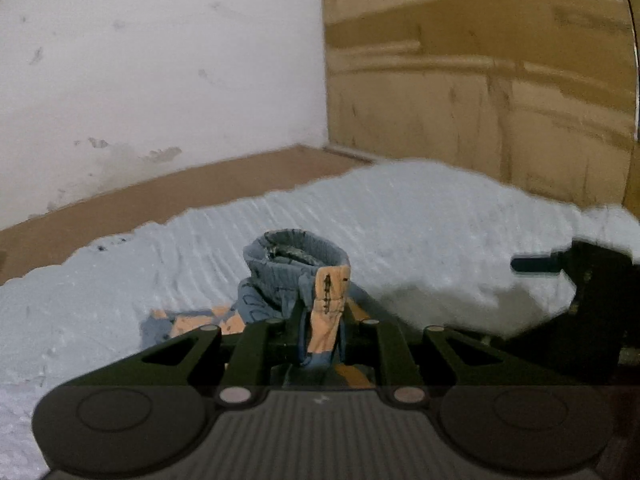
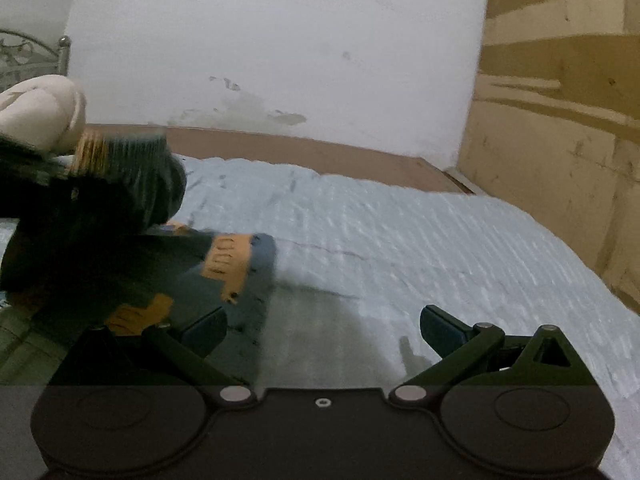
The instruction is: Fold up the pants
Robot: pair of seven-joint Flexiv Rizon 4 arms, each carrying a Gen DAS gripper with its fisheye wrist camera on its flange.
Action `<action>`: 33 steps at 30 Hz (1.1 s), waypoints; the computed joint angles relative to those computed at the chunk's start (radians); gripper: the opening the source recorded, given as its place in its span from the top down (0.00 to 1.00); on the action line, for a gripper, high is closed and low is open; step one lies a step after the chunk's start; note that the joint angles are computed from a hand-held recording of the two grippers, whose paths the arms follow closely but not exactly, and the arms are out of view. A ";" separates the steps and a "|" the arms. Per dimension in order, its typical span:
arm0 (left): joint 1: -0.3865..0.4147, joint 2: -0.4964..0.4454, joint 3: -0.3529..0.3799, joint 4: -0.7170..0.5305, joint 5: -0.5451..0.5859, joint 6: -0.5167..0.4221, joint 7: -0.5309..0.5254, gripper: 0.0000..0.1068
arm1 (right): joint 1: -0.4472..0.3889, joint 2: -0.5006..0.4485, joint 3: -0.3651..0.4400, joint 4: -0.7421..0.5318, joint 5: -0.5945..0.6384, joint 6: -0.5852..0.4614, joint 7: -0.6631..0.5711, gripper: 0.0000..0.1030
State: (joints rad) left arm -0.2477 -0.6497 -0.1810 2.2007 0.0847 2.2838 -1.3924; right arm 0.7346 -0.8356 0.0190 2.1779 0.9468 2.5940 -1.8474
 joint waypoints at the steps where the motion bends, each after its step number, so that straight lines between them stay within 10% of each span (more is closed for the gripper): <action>1: -0.011 -0.004 0.001 -0.001 -0.008 -0.015 0.005 0.85 | -0.010 -0.002 0.006 0.007 -0.007 0.005 0.014 0.01; 5: 0.050 -0.022 -0.047 -0.010 0.036 -0.086 -0.020 0.79 | -0.029 -0.013 0.020 0.031 -0.042 0.032 0.062 0.01; 9: 0.078 -0.011 -0.057 0.025 0.076 -0.077 -0.033 0.37 | -0.026 -0.017 0.015 0.037 -0.061 0.029 0.083 0.01; 13: 0.056 -0.005 -0.026 0.048 0.089 -0.047 -0.005 0.31 | -0.018 -0.015 -0.002 0.033 -0.066 0.000 0.079 0.01; 20: 0.009 0.006 0.029 0.098 0.033 -0.025 0.060 0.33 | -0.075 -0.004 0.024 0.092 -0.235 0.030 0.163 0.01; 33: 0.068 0.000 -0.026 0.086 0.089 -0.056 0.071 0.80 | -0.184 0.034 0.033 0.084 -0.599 -0.025 0.308 0.36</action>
State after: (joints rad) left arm -0.1799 -0.6501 -0.2069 2.2871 0.1741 2.2276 -1.3215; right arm 0.5505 -0.8017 0.0522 2.2616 0.3480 2.5691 -1.5389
